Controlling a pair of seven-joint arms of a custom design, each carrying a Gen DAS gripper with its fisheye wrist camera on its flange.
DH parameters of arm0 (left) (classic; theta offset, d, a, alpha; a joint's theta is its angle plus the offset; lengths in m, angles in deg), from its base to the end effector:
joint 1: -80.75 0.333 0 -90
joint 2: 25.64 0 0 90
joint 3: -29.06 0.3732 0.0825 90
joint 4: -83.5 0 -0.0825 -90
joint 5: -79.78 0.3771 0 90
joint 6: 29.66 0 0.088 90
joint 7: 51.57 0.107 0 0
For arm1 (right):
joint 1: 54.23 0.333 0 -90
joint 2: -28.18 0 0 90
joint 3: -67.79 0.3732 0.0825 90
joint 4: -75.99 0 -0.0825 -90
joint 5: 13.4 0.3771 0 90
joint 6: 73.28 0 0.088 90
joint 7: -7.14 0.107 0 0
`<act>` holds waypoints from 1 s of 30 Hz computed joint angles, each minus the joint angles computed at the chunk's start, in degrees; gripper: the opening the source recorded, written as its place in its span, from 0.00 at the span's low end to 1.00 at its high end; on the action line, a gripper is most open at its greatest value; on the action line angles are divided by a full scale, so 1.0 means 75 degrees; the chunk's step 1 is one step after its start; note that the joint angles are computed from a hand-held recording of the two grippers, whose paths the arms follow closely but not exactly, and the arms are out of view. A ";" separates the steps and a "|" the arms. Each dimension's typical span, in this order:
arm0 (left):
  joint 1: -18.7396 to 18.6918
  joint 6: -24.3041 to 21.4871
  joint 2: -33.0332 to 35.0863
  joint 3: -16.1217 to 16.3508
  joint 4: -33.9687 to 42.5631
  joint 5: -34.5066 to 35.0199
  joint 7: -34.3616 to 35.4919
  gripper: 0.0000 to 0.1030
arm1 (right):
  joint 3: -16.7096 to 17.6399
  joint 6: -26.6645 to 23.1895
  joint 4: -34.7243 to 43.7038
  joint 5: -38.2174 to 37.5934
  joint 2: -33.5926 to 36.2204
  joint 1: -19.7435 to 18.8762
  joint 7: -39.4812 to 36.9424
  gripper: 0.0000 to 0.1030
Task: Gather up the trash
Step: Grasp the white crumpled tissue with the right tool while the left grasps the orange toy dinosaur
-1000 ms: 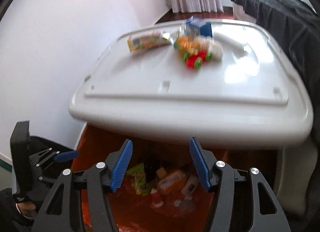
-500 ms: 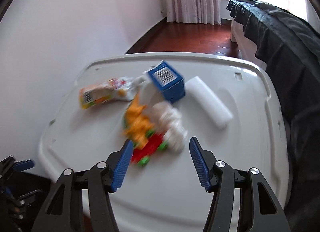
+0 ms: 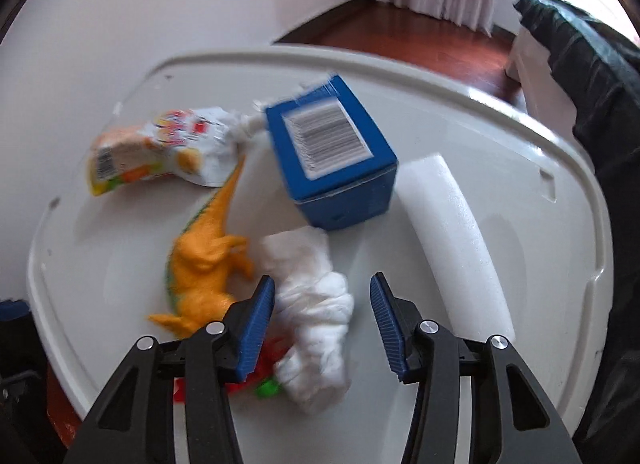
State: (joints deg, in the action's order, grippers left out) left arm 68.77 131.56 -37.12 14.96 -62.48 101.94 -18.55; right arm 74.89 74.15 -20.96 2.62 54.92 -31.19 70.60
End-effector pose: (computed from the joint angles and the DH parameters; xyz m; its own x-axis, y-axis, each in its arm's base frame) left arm 0.4021 -0.2211 0.4474 0.1549 -0.9771 0.1461 -0.8598 -0.2062 -0.4671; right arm 0.6358 0.3468 0.4274 0.7013 -0.7071 -0.0904 -0.6614 -0.5980 -0.4527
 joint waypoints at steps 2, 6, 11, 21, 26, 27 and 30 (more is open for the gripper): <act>-0.0016 0.0016 0.0013 0.0050 -0.0002 -0.0080 0.0063 0.75 | -0.0404 0.0300 -0.0174 -0.0616 -0.0068 0.0393 0.0473 0.33; -0.0061 -0.0011 0.0068 0.0113 0.0059 -0.0289 0.0191 0.75 | -0.0537 0.0516 -0.0611 -0.0999 -0.0383 0.0489 0.1224 0.30; -0.0107 -0.0251 0.0284 0.0079 0.0543 -0.0419 0.0406 0.75 | 0.0692 0.1084 -0.1931 0.2331 -0.1777 -0.0937 -0.0134 0.31; -0.0255 -0.1097 0.2190 0.0137 0.3106 0.0371 -0.0179 0.75 | 0.0429 0.1846 -0.4633 0.8380 -0.4548 -0.0681 -0.4179 0.32; -0.0601 -0.1499 0.3251 0.0402 0.4382 0.1139 -0.0905 0.75 | -0.0020 0.1931 -0.4927 0.8360 -0.4637 -0.0295 -0.4331 0.32; -0.0646 -0.1506 0.3397 0.0443 0.4539 0.1174 -0.0972 0.75 | -0.0120 0.1843 -0.4958 0.8432 -0.4663 -0.0246 -0.4430 0.32; -0.0786 -0.1717 0.3818 0.0598 0.4991 0.1277 -0.1231 0.75 | -0.0306 0.1604 -0.5022 0.8570 -0.4712 -0.0206 -0.4574 0.32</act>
State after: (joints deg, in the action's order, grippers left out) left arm 62.87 118.68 -8.48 19.45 -25.04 111.52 -27.78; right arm 72.59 86.18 -58.63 66.89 19.58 -32.73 36.29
